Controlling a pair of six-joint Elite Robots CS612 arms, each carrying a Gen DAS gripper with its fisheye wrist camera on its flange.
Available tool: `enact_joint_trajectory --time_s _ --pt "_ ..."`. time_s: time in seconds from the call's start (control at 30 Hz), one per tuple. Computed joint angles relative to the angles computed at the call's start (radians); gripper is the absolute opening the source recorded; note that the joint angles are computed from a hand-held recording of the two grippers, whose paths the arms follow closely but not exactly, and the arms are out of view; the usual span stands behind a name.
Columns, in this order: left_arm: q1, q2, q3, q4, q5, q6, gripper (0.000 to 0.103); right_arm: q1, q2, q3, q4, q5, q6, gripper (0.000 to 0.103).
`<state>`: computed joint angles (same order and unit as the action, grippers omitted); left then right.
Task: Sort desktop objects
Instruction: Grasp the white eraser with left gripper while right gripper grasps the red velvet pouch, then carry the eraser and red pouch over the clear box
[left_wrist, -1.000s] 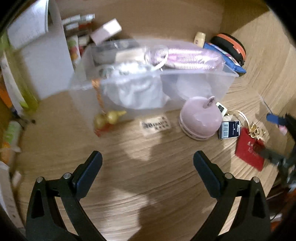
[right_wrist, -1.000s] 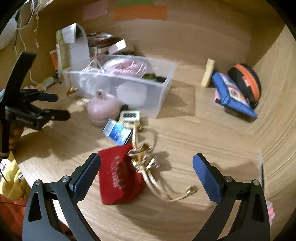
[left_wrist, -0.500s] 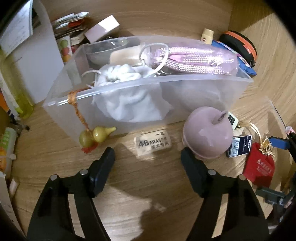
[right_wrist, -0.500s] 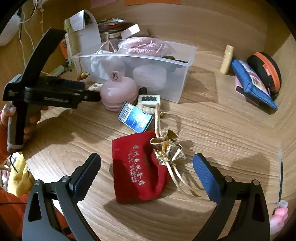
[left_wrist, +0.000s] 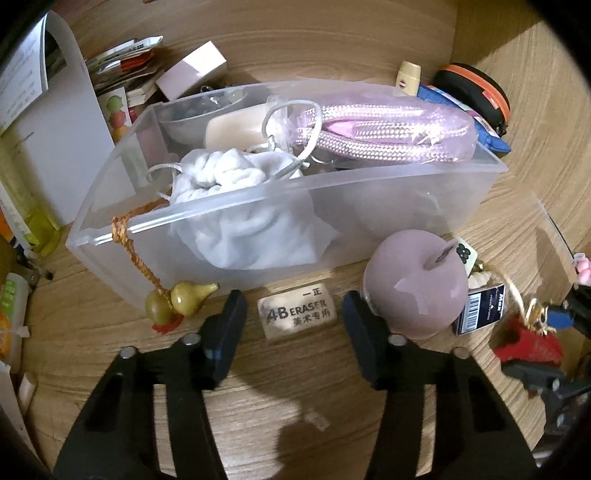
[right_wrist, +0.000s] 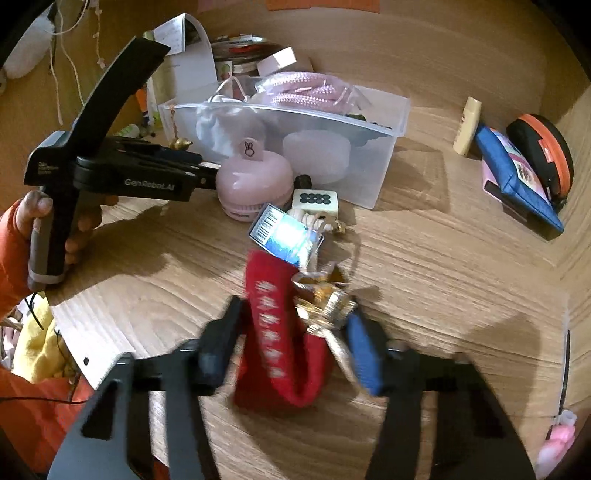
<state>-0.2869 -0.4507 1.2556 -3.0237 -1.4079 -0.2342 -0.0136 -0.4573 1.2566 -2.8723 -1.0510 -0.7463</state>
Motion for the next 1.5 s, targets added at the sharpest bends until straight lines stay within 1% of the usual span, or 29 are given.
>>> enact_joint_trajectory --time_s 0.03,0.17,0.27,0.37,0.6,0.8,0.97,1.17,1.33,1.5 --pt "0.000 0.000 0.001 -0.002 0.004 -0.005 0.043 0.001 0.000 -0.001 0.004 0.001 -0.004 0.034" --pt "0.004 -0.002 0.007 -0.015 -0.007 -0.020 0.043 -0.003 -0.002 0.003 0.010 0.026 -0.009 0.030" --pt "0.004 -0.004 0.015 -0.024 -0.015 -0.021 0.043 -0.007 -0.007 0.019 -0.026 0.048 -0.004 0.029" --pt "0.005 -0.010 0.031 -0.044 -0.032 -0.025 0.043 -0.017 -0.015 0.029 -0.037 0.091 0.011 0.029" --pt "0.009 -0.025 0.070 -0.113 -0.040 -0.043 0.043 -0.024 -0.021 0.024 -0.100 0.110 0.082 0.029" --pt "0.009 -0.046 0.111 -0.184 -0.038 -0.041 0.043 -0.026 -0.016 -0.005 -0.137 0.127 0.136 0.029" --pt "0.009 -0.065 0.140 -0.262 -0.024 -0.032 0.043 -0.023 -0.009 -0.034 -0.175 0.133 0.186 0.029" --pt "0.017 -0.081 0.156 -0.333 0.023 -0.016 0.043 -0.025 0.005 -0.072 -0.226 0.182 0.276 0.029" --pt "0.032 -0.086 0.145 -0.350 0.041 -0.024 0.043 -0.017 0.024 -0.121 -0.246 0.182 0.346 0.029" --pt "0.041 -0.084 0.124 -0.348 0.072 -0.029 0.043 0.004 0.049 -0.183 -0.232 0.145 0.378 0.029"
